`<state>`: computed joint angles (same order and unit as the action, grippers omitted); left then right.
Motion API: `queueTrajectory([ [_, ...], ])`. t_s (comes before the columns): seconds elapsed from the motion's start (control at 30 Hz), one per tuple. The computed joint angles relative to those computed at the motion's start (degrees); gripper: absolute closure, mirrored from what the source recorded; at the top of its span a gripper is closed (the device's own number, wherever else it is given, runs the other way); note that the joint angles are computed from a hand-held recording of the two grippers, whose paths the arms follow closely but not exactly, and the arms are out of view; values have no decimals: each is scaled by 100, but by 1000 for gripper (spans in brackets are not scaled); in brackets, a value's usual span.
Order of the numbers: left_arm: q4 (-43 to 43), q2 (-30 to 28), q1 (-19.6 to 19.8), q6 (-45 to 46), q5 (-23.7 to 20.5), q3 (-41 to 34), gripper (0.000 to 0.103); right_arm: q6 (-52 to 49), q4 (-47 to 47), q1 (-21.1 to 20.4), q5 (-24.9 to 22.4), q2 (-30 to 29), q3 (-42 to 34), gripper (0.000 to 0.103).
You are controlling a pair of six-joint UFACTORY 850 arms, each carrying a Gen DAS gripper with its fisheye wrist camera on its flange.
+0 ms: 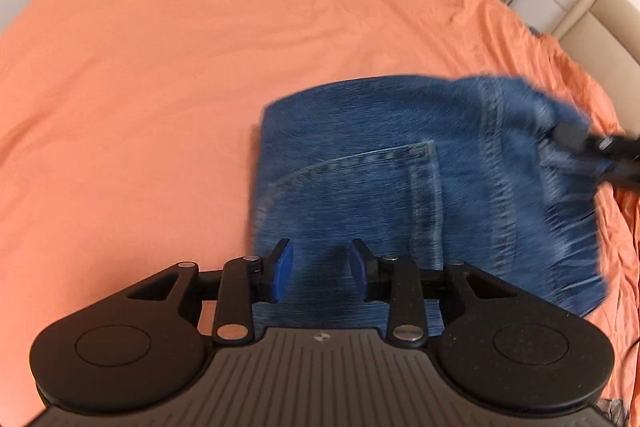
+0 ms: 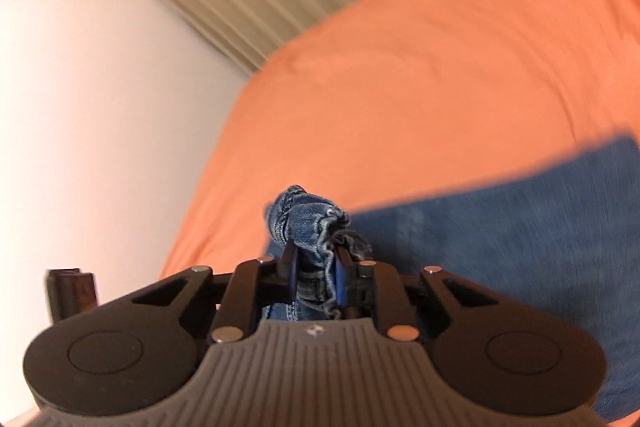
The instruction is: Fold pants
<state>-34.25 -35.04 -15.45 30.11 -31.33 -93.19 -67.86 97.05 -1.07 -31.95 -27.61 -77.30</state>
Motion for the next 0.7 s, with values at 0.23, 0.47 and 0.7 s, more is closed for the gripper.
queueTrajectory([
  [0.23,-1168,128,87,915,86,39,65,907,-1311,-51,438,330,-683,91],
  [0.47,-1427,-327,-100,1207,-127,-462,65,1718,-2169,-677,661,315,-448,91],
  [0.7,-1396,-873,-325,1371,-27,-976,65,1925,-1965,-1188,846,-144,80,91],
])
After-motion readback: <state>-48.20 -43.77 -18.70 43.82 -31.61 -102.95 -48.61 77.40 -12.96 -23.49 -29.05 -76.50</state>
